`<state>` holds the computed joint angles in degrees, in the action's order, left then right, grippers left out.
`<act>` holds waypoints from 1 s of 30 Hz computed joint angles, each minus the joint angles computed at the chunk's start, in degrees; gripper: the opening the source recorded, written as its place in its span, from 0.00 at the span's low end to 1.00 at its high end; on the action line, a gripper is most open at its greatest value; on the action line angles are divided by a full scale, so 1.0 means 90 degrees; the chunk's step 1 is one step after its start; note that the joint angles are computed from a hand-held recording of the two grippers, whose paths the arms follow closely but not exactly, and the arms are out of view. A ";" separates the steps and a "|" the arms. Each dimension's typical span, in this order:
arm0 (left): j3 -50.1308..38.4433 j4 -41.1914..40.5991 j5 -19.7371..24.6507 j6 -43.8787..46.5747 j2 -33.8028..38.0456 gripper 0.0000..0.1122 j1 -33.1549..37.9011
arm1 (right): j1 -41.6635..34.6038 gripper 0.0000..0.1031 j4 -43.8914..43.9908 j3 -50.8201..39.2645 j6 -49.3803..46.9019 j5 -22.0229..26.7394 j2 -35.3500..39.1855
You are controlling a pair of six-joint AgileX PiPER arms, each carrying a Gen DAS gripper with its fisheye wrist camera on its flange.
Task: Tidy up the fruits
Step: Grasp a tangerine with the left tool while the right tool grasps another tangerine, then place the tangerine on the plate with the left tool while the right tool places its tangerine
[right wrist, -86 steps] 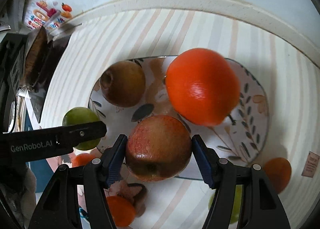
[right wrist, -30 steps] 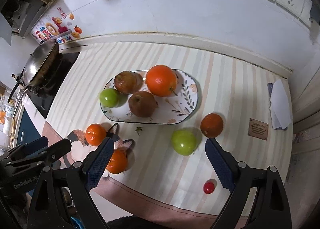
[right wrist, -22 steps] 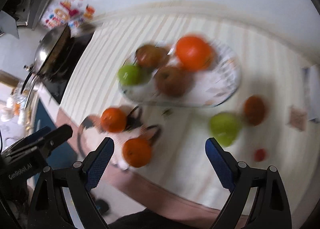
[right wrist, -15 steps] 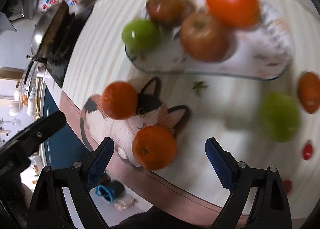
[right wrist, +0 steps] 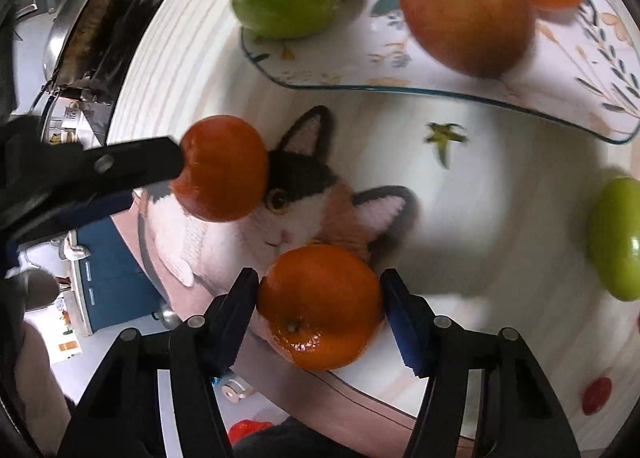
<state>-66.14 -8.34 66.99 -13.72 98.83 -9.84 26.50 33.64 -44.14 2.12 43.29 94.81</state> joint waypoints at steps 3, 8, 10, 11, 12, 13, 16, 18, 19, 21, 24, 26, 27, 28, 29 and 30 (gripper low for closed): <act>-0.0062 -0.0027 -0.0108 0.0096 0.0303 0.76 -0.0182 | -0.0220 0.63 -0.0504 0.0070 0.0191 0.0177 -0.0256; 0.0126 0.0267 -0.0460 -0.0078 0.0294 0.57 -0.0522 | -0.0356 0.64 -0.0771 0.0191 0.0349 0.0282 -0.0381; 0.0222 0.0335 -0.0515 -0.0148 0.0209 0.56 -0.0591 | -0.0276 0.64 -0.0657 0.0238 0.0415 0.0171 -0.0360; 0.0325 0.0342 -0.0556 -0.0184 0.0122 0.56 -0.0608 | -0.0254 0.64 -0.0676 0.0231 0.0457 0.0159 -0.0360; 0.0462 0.0331 -0.0617 -0.0183 0.0025 0.56 -0.0601 | -0.0273 0.64 -0.0720 0.0206 0.0479 0.0190 -0.0373; 0.0567 0.0331 -0.0628 -0.0245 -0.0079 0.56 -0.0654 | -0.0215 0.64 -0.0769 0.0195 0.0566 0.0175 -0.0375; 0.1013 0.0272 -0.0679 -0.0312 -0.0447 0.56 -0.0772 | -0.0176 0.64 -0.0841 0.0002 0.0613 0.0193 -0.0193; 0.1342 0.0150 -0.0705 -0.0342 -0.0730 0.56 -0.0806 | -0.0194 0.63 -0.0854 -0.0008 0.0533 0.0217 -0.0177; 0.1519 0.0094 -0.0723 -0.0369 -0.0879 0.56 -0.0834 | -0.0106 0.63 -0.0947 0.0005 0.0612 0.0233 -0.0228; 0.1790 0.0043 -0.0789 -0.0430 -0.1078 0.56 -0.0904 | -0.0082 0.63 -0.1086 0.0029 0.0662 0.0330 -0.0322; 0.2109 0.0014 -0.0958 -0.0557 -0.1297 0.56 -0.0966 | 0.0042 0.64 -0.1085 0.0115 0.0682 0.0337 -0.0376; 0.2144 0.0049 -0.0970 -0.0631 -0.1345 0.56 -0.1018 | 0.0084 0.64 -0.1135 0.0093 0.0734 0.0323 -0.0364; 0.2157 0.0056 -0.0982 -0.0690 -0.1366 0.56 -0.1051 | 0.0039 0.64 -0.1160 0.0063 0.0706 0.0332 -0.0329; 0.2158 0.0061 -0.0987 -0.0715 -0.1376 0.56 -0.1077 | 0.0055 0.64 -0.1174 0.0089 0.0719 0.0280 -0.0333; 0.2161 0.0048 -0.0990 -0.0730 -0.1397 0.56 -0.1104 | 0.0099 0.64 -0.1203 0.0095 0.0743 0.0250 -0.0323; 0.2174 0.0057 -0.0938 -0.0612 -0.1463 0.56 -0.0979 | 0.0106 0.64 -0.1213 0.0112 0.0754 0.0222 -0.0348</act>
<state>-46.57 -7.83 58.55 -19.22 85.67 -18.65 27.45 22.73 -43.13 8.91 45.28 91.69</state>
